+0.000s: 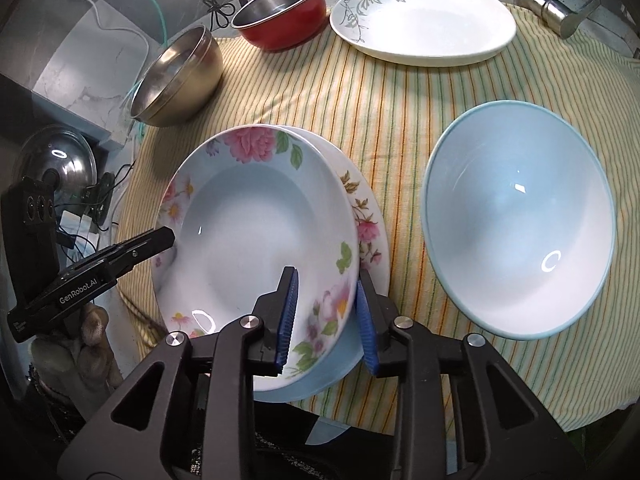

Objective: Organize plates and bowls
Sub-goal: 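Lower the held plate onto the other flowered plate with the left gripper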

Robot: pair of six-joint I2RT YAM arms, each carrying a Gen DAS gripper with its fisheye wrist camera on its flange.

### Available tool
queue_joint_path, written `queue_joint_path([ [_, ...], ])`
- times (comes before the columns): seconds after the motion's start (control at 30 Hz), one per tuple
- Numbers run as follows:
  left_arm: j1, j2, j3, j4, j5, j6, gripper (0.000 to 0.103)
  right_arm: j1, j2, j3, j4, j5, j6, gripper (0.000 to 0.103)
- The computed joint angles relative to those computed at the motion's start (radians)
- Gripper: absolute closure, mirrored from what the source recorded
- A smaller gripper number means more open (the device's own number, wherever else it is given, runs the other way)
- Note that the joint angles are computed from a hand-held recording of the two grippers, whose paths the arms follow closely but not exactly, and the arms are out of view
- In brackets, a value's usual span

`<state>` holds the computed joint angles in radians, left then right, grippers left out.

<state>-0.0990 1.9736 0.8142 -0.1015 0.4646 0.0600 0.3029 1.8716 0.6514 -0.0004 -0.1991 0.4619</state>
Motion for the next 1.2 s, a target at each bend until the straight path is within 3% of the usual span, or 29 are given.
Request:
queue_joint_path([
  [0.37, -0.009, -0.018, -0.017, 0.01, -0.027, -0.011, 0.092, 0.084, 0.014, 0.065, -0.098, 0.108, -0.017, 0.061],
  [0.67, -0.009, -0.018, -0.018, 0.012, -0.029, -0.02, 0.09, 0.095, 0.013, 0.084, -0.122, 0.13, -0.007, 0.053],
  [1.0, -0.003, -0.029, -0.023, -0.001, -0.022, -0.013, 0.09, 0.086, -0.028, 0.041, -0.075, 0.13, 0.005, 0.052],
  [1.2, 0.008, -0.063, -0.017, -0.019, -0.011, -0.018, 0.086, 0.065, -0.14, -0.021, -0.028, 0.109, 0.002, 0.039],
])
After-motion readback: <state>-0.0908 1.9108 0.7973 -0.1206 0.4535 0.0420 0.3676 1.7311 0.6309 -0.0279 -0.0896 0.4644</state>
